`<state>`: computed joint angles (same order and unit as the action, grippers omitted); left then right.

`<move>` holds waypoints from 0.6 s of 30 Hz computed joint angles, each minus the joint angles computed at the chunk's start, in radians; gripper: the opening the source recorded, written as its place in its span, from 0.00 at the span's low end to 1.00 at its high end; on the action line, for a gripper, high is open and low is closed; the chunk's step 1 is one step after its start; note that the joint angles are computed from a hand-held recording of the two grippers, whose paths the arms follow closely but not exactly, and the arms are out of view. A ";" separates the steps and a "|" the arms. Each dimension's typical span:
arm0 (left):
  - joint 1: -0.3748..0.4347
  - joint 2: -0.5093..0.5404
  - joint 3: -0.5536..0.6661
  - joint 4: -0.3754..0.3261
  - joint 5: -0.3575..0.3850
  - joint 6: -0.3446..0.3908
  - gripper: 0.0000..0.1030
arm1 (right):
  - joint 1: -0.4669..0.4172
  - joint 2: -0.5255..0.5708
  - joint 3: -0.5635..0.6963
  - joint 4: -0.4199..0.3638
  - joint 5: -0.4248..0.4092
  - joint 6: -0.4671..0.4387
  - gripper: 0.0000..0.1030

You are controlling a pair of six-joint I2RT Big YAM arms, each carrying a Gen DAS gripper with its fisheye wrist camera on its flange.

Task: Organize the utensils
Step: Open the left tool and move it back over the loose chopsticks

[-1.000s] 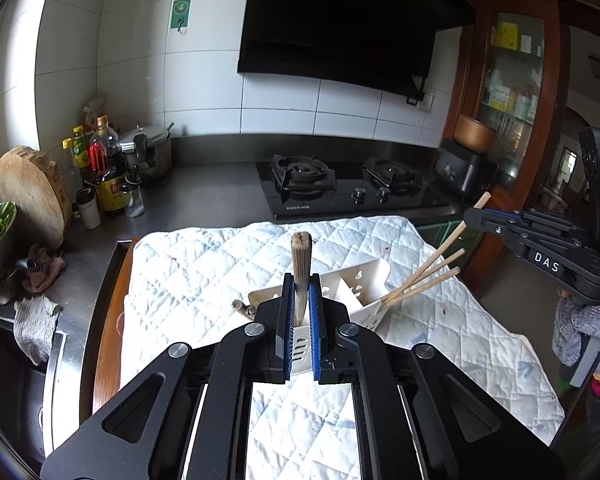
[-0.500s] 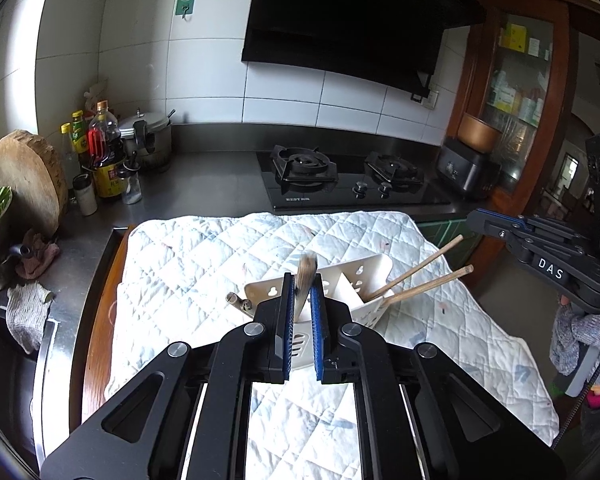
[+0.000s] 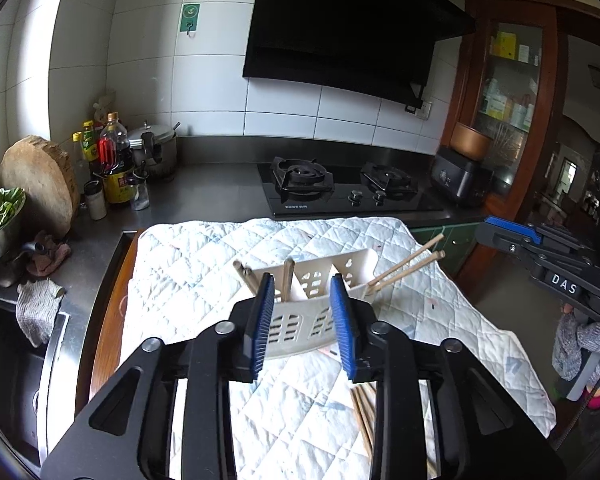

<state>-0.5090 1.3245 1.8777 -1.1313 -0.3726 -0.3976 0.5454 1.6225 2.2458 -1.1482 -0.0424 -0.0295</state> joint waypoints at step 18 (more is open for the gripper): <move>-0.184 -0.219 -0.375 0.056 -0.081 -0.143 0.32 | 0.030 -0.395 -0.673 0.196 -0.005 0.028 0.26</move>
<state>-0.6934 1.1056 1.5031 -1.0754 -0.4538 -0.5405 0.5752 1.2278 1.5725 -0.9519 -0.0475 -0.0016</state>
